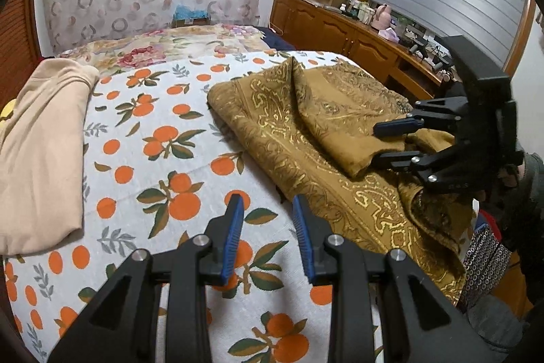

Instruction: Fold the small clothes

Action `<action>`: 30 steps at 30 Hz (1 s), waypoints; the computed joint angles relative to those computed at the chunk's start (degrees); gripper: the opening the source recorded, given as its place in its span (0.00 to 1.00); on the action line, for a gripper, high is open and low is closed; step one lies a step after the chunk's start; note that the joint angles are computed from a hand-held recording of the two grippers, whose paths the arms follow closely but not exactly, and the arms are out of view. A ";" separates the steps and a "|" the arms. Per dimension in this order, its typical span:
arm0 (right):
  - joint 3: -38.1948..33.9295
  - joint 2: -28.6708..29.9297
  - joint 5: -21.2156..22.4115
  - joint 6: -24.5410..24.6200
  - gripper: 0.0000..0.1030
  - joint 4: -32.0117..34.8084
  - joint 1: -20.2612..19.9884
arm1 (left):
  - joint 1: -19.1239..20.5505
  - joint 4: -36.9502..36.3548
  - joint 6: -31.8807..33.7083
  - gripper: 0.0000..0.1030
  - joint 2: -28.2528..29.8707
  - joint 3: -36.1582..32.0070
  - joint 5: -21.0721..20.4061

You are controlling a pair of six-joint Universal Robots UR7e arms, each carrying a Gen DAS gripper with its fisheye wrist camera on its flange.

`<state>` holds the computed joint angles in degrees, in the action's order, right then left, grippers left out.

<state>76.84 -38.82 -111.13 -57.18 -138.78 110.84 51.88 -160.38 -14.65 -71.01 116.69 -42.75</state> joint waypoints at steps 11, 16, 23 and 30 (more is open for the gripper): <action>-1.14 -0.23 3.89 -2.14 0.04 -4.10 -0.26 | -2.16 -1.84 0.82 0.27 0.31 0.19 2.99; -8.32 2.00 5.30 1.83 0.03 -4.32 -0.56 | -2.46 -3.66 1.56 0.27 0.89 0.00 3.47; -21.76 8.66 2.65 7.30 0.01 -2.24 -1.55 | -2.26 -4.47 1.88 0.27 1.77 -0.51 2.78; -34.55 16.02 -2.86 14.41 0.01 0.38 -2.95 | -1.80 -4.87 1.83 0.27 2.93 -0.98 1.65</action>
